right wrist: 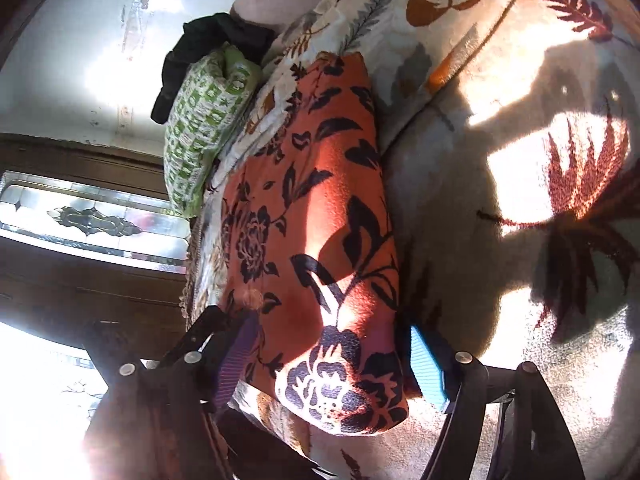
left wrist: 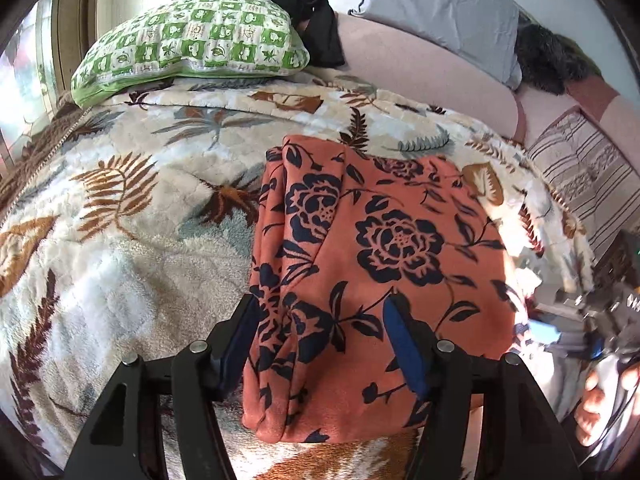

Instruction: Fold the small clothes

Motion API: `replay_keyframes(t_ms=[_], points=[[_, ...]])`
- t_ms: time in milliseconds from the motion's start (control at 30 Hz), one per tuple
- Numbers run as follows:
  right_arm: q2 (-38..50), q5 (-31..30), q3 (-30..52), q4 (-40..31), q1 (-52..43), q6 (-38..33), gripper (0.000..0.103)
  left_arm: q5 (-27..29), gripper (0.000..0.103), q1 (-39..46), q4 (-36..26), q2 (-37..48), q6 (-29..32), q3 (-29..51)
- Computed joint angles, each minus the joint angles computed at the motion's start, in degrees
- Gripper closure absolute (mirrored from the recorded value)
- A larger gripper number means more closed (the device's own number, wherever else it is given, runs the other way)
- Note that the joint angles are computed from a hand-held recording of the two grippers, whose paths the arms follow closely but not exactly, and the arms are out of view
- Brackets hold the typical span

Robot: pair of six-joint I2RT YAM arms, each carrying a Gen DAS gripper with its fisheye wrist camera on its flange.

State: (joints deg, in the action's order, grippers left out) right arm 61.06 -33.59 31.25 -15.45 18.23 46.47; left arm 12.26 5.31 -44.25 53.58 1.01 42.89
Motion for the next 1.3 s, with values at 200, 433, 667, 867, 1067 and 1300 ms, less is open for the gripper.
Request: replay_keyframes(t_ms=[200, 433, 667, 867, 1067, 1300], points=[[16.4, -4.8, 6.5, 5.5, -4.8, 0.8, 0.053, 3.6, 0.035, 5.0, 3.0, 5.1, 2.1, -4.1], [18.8, 6.8, 16.5, -7.9, 2.2, -8.8, 0.067, 5.6, 0.033, 6.2, 4.3, 4.6, 3.1, -5.4], [22.3, 0.8, 17.5, 2.1, -3.7, -1.9, 0.03, 8.4, 0.033, 8.8, 4.0, 4.4, 5.1, -5.8], [27.7, 9.7, 28.2, -7.6, 2.3, -10.4, 0.071, 8.9, 0.033, 9.4, 4.2, 3.9, 5.8, -6.4], [28.3, 8.1, 27.6, -8.0, -0.8, -9.5, 0.043, 9.6, 0.033, 9.6, 4.4, 3.4, 5.7, -6.9], [38.6, 6.2, 36.1, -8.2, -3.2, -8.1, 0.069, 9.4, 0.032, 9.7, 4.0, 3.9, 6.1, -6.4]])
